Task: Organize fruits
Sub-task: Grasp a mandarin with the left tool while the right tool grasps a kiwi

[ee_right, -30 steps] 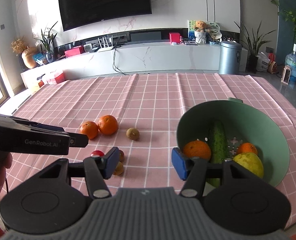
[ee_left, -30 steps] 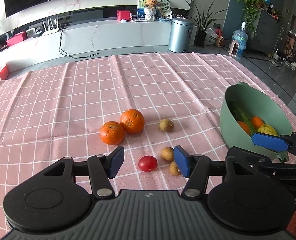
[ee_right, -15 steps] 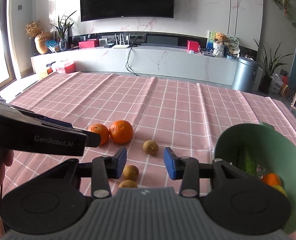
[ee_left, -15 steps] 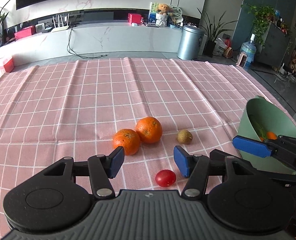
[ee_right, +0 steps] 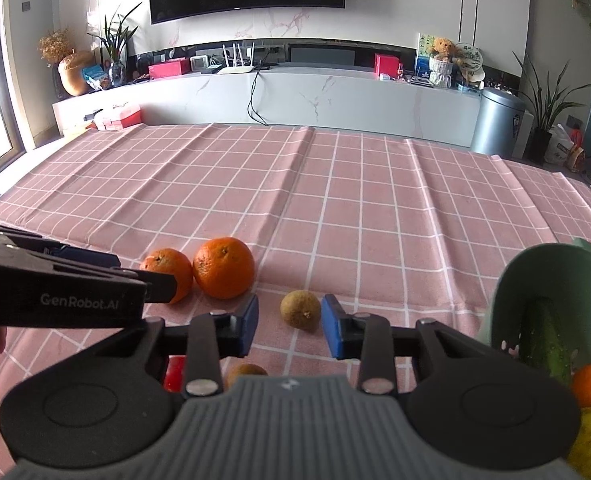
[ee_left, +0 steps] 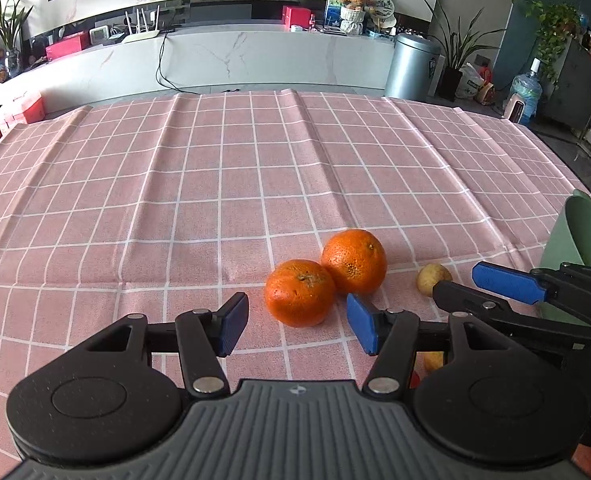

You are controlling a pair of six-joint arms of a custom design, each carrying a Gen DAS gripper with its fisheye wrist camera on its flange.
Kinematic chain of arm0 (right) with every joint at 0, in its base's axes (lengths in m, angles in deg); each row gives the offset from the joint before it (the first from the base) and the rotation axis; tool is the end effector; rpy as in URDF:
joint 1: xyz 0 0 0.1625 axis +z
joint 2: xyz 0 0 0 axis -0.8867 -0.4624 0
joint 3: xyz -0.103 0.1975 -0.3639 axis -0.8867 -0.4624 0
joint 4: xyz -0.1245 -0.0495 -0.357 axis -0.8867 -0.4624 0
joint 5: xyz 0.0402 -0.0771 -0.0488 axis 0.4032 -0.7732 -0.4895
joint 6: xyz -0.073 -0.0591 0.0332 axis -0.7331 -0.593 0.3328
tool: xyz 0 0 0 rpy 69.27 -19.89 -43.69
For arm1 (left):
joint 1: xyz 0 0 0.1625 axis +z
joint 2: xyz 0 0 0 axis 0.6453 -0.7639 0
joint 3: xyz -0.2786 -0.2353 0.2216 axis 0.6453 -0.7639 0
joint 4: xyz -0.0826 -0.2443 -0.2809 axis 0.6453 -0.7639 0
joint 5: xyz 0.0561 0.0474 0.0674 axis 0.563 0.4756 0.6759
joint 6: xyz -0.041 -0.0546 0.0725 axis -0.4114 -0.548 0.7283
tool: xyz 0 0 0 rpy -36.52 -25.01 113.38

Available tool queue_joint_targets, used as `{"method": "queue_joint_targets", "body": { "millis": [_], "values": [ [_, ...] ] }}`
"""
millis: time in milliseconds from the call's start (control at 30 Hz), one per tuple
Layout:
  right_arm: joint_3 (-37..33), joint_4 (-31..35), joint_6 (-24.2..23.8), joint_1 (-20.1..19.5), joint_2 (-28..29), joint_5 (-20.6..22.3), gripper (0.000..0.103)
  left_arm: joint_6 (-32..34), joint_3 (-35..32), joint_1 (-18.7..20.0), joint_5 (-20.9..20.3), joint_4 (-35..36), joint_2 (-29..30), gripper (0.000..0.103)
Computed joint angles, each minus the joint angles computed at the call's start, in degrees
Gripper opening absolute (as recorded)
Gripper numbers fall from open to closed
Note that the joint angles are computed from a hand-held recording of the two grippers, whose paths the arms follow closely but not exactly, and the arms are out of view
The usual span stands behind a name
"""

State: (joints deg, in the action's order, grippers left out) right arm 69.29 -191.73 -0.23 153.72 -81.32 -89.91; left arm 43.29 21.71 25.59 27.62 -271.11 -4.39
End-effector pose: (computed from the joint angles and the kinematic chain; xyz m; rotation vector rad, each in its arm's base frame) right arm 0.1089 -0.6124 0.0058 0.5619 -2.2702 0.9594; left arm -0.0709 -0.6266 0.0607 0.6041 2.3895 -0.7516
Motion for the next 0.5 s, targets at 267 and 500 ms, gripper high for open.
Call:
{"method": "queue_joint_targets", "body": {
  "millis": [267,500],
  "values": [
    [-2.76,3.78,3.51,-1.05,0.80,-0.53,0.030,3.66,-1.90,0.82,-0.14,-1.83,2.05,0.067],
    [-3.52,5.14,4.53,-1.29,1.11,-0.38,0.023,4.77,-2.30,1.49,-2.33,-0.97,2.20,0.050]
  ]
}}
